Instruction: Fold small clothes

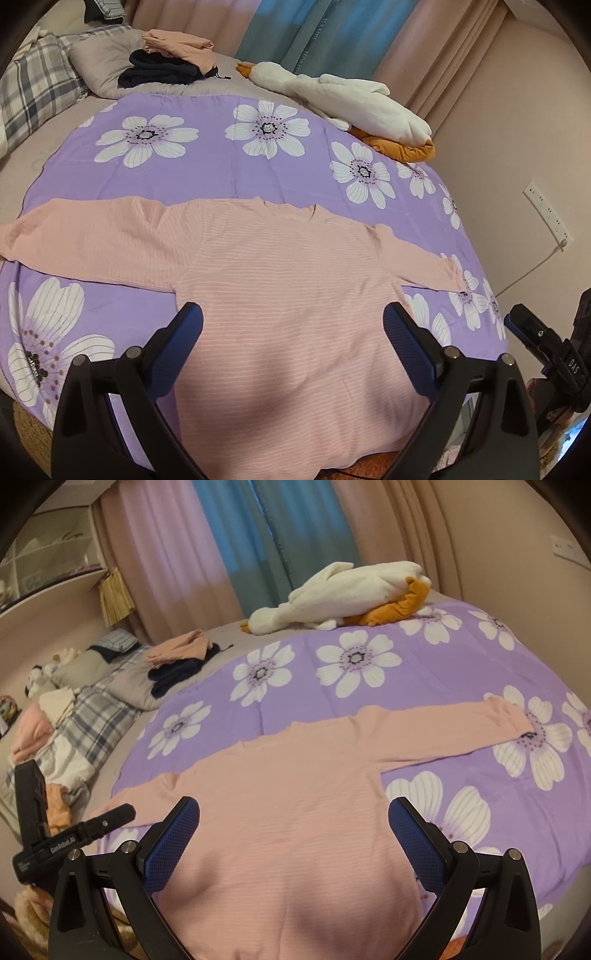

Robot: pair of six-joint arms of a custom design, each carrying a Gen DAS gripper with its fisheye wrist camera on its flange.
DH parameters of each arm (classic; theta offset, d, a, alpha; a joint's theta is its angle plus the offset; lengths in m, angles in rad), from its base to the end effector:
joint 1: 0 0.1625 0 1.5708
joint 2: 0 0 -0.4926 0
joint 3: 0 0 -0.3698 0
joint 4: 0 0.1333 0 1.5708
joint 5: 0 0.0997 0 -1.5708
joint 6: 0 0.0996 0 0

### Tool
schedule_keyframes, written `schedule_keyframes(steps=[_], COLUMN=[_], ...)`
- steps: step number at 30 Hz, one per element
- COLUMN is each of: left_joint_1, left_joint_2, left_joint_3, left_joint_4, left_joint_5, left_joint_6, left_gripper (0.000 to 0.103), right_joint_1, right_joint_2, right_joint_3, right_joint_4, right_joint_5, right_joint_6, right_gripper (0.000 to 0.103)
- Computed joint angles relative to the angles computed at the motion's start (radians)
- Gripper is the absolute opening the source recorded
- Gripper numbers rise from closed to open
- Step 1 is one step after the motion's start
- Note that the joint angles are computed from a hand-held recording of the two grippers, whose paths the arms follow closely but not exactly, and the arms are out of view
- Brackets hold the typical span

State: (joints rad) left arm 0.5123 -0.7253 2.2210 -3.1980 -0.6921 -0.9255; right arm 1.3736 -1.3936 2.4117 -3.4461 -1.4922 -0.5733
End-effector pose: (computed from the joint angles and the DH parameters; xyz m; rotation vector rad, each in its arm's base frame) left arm -0.3360 -0.4298 0.0706 0.0907 2.5482 -1.0945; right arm 0.0558 -0.4408 0.3430 0.5424 -2.5957 1.1618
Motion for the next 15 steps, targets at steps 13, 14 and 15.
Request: schedule_keyframes(steps=[13,14,15], left_joint_1=[0.027,0.027,0.027], left_joint_2=[0.032,0.036,0.037], left_joint_3=[-0.054,-0.055,-0.057], left_joint_4=[0.029,0.026,0.026], left_joint_5=[0.008,0.009,0.01], left_joint_6=[0.002,0.002,0.001], left_gripper=[0.097,0.097,0.097], right_joint_1=[-0.048,-0.051,-0.055], right_joint_2=[-0.005,-0.008,-0.01], right_joint_3=[-0.048,-0.051,-0.052], right_joint_4=[0.065,0.073,0.075], right_joint_5=[0.016,0.02,0.023], right_joint_6=[-0.001,-0.005,-0.009], right_gripper=[0.1,0.1,0.1])
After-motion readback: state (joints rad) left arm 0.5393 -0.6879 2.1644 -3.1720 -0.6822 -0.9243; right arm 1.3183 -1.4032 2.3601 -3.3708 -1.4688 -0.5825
